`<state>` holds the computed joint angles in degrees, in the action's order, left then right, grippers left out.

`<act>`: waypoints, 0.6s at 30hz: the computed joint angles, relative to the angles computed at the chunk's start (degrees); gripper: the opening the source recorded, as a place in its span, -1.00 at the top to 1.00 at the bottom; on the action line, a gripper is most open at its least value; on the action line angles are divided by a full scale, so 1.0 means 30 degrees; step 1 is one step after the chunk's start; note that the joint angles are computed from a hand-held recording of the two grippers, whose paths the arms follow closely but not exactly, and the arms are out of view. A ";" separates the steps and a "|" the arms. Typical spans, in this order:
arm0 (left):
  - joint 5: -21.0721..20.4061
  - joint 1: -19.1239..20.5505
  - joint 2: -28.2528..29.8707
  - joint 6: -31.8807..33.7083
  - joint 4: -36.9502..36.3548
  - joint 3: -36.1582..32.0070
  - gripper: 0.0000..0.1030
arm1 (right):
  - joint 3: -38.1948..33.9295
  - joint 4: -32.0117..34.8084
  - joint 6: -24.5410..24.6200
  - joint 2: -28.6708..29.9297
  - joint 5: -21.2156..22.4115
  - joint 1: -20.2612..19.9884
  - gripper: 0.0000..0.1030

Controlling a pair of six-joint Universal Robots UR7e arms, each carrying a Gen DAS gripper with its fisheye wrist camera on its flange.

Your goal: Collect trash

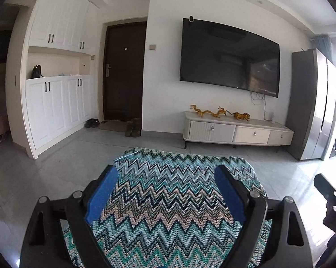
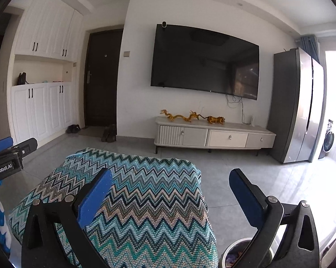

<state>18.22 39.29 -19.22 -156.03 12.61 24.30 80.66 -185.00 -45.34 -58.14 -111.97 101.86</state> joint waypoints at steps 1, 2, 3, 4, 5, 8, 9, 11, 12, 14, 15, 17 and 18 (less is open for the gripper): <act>-0.0086 -0.0012 -0.0241 0.0387 -0.0707 0.0568 -0.72 | 0.0071 -0.0068 -0.0044 0.0001 -0.0070 0.0011 -0.99; -0.0213 -0.0025 -0.0441 0.0819 -0.1343 0.1032 -0.73 | 0.0119 -0.0093 -0.0045 -0.0007 -0.0107 0.0010 -0.99; -0.0381 -0.0091 -0.0717 0.1091 -0.1898 0.1650 -0.80 | 0.0160 -0.0081 -0.0017 -0.0025 -0.0117 -0.0002 -0.99; -0.0475 -0.0093 -0.0776 0.1438 -0.2337 0.1851 -0.88 | 0.0220 -0.0086 0.0007 -0.0055 -0.0127 -0.0015 -0.99; -0.0443 -0.0082 -0.0802 0.1714 -0.2695 0.1948 -0.90 | 0.0239 -0.0093 0.0028 -0.0067 -0.0172 -0.0037 -0.99; -0.0429 -0.0181 -0.1227 0.2009 -0.3672 0.2941 -0.93 | 0.0333 -0.0077 0.0099 -0.0214 -0.0336 -0.0089 -0.99; -0.0471 -0.0192 -0.1393 0.2435 -0.4337 0.3333 -0.94 | 0.0282 -0.0039 0.0117 -0.0196 -0.0412 -0.0094 -0.99; -0.0569 -0.0201 -0.1662 0.3441 -0.5672 0.4021 -0.96 | 0.0302 -0.0063 0.0134 -0.0199 -0.0468 -0.0153 -0.99; -0.0635 -0.0229 -0.1727 0.3717 -0.6033 0.4197 -0.97 | 0.0291 -0.0061 0.0160 -0.0197 -0.0487 -0.0184 -0.99; -0.0678 -0.0244 -0.1730 0.3867 -0.6301 0.4310 -0.98 | 0.0263 -0.0036 0.0249 -0.0193 -0.0495 -0.0243 -0.99; -0.0640 -0.0243 -0.1679 0.3745 -0.6126 0.4238 -0.98 | 0.0221 -0.0027 0.0266 -0.0162 -0.0516 -0.0266 -0.99; -0.0675 -0.0284 -0.1623 0.4048 -0.6421 0.4315 -0.98 | 0.0196 -0.0059 0.0287 -0.0125 -0.0526 -0.0314 -0.99; -0.0696 -0.0306 -0.1652 0.4340 -0.6779 0.4453 -0.98 | 0.0180 -0.0122 0.0288 -0.0077 -0.0555 -0.0319 -0.99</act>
